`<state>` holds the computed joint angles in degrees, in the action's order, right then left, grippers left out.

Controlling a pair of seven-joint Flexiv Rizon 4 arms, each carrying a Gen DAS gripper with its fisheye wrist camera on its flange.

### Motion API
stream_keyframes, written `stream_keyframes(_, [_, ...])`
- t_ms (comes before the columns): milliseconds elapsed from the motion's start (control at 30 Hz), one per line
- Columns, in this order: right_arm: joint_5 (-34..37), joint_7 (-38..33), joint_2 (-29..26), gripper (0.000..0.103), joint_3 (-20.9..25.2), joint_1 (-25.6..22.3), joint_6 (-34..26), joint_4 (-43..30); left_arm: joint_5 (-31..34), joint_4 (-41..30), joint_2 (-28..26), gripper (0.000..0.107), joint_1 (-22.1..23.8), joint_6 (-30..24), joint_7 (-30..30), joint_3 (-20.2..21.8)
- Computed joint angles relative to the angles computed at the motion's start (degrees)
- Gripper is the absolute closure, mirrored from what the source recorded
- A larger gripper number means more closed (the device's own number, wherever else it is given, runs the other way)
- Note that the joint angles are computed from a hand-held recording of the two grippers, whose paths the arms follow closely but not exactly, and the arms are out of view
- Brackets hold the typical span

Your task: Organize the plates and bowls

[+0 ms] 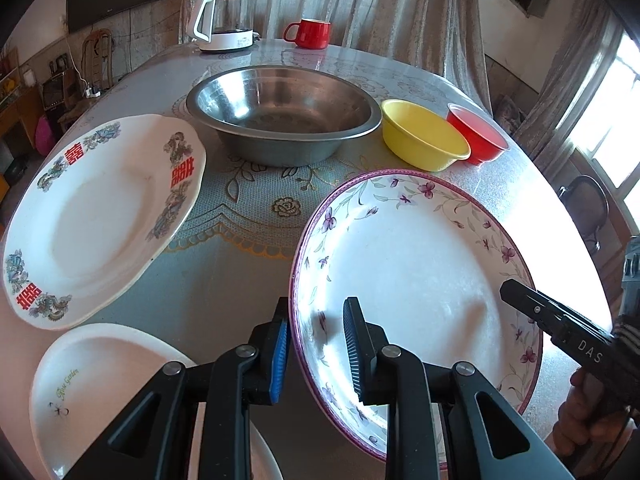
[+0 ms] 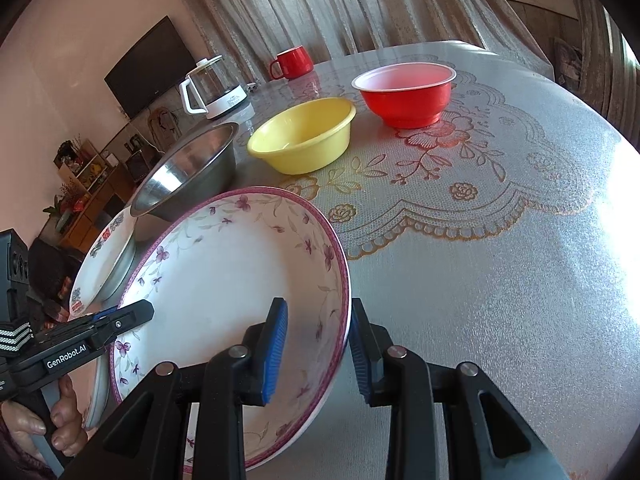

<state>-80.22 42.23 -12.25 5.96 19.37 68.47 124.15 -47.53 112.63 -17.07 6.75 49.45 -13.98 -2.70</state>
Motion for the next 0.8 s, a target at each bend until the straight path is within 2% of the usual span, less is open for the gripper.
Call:
stream_keyframes(133, [0.18,0.73,0.35,0.072,0.46,0.37,-0.21,0.43,-0.44,1.43,1.11,0.082,0.22,-0.04,1.08,0.49])
stream_keyframes(433, [5.58,-3.59,0.91,0.072,1.74,2.62,-3.47,0.78,-2.85,4.47,3.27,0.082,0.13,1.36,6.39,1.11])
stream_keyframes(567, [4.85,-2.19,1.83,0.072,1.67,2.82,-3.32,1.91,-2.94,5.21,3.7,0.082,-0.15,1.28,7.41,1.47])
stream_keyframes(733, [5.71,-1.92,2.32,0.072,2.21,3.06,-4.5,2.33,-6.55,8.55,4.7,0.082,-2.1,8.8,12.48,0.56])
stream_keyframes(800, [11.73,-7.94,1.85,0.072,3.61,4.59,-9.26,0.97,-8.84,9.55,4.94,0.082,-2.65,11.1,15.01,0.1])
